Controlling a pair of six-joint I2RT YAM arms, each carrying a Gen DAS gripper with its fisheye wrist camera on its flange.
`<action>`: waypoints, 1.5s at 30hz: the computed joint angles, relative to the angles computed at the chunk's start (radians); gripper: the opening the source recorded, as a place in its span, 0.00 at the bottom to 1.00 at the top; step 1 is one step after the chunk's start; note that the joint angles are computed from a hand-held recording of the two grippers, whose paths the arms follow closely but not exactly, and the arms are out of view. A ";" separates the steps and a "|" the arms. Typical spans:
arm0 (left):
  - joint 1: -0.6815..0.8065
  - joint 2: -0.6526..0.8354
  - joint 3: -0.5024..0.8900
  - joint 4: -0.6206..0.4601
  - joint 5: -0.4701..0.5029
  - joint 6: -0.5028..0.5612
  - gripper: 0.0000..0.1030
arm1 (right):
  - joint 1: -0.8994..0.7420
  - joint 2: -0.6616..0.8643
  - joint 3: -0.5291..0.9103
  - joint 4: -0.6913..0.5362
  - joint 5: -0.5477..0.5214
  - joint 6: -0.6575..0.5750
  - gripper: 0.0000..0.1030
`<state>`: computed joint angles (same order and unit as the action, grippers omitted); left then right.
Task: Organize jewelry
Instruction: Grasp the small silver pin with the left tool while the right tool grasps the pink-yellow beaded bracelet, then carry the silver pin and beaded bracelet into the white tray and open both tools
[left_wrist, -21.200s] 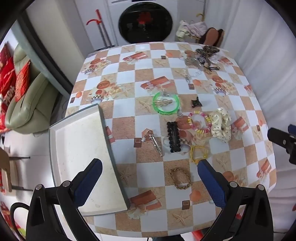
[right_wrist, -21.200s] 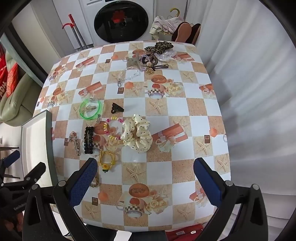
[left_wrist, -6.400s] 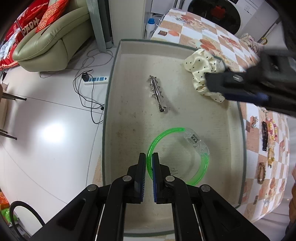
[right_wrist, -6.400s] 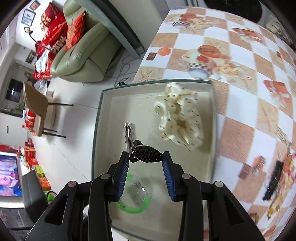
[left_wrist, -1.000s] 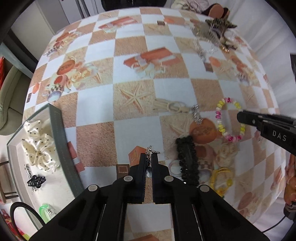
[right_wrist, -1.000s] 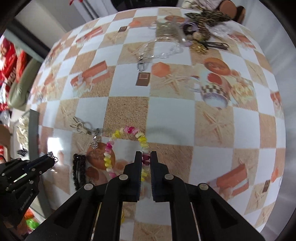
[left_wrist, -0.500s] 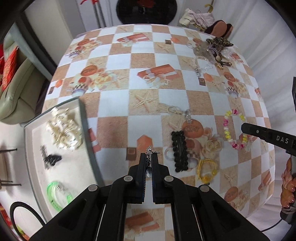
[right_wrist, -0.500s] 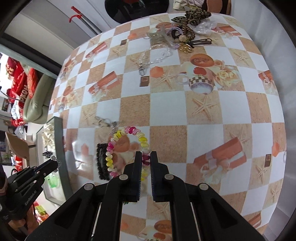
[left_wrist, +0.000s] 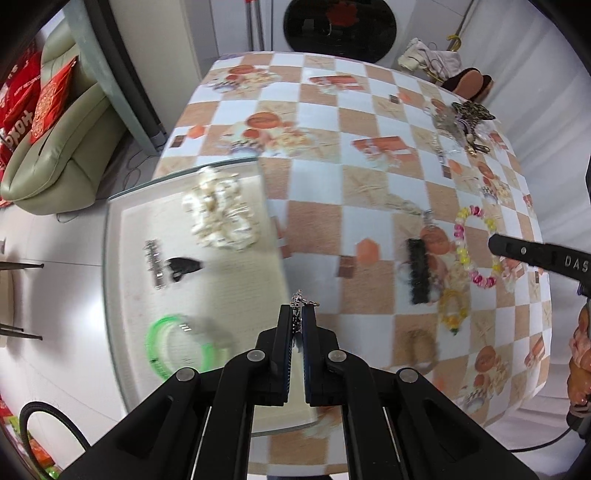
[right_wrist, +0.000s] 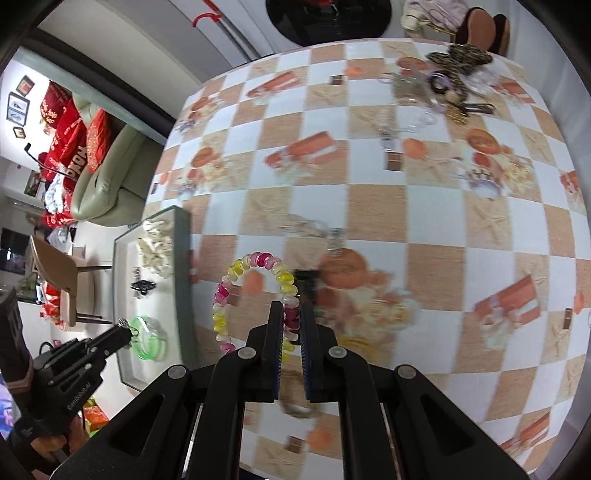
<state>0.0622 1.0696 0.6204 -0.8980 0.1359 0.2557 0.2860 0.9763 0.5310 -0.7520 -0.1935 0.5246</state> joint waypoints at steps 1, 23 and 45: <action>0.063 0.012 0.006 -0.004 0.013 0.063 0.09 | 0.052 0.019 0.011 0.020 0.018 0.048 0.09; 0.619 0.481 0.150 0.212 0.092 0.532 0.09 | 0.600 0.732 0.437 0.245 0.151 0.356 0.09; 0.542 0.686 0.144 0.447 0.057 0.445 0.09 | 0.507 1.232 0.946 0.221 0.051 0.229 0.09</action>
<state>0.6041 1.7561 0.7642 -0.4512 0.1928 0.7006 0.7933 2.2083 1.4771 -0.5308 -0.1429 0.7534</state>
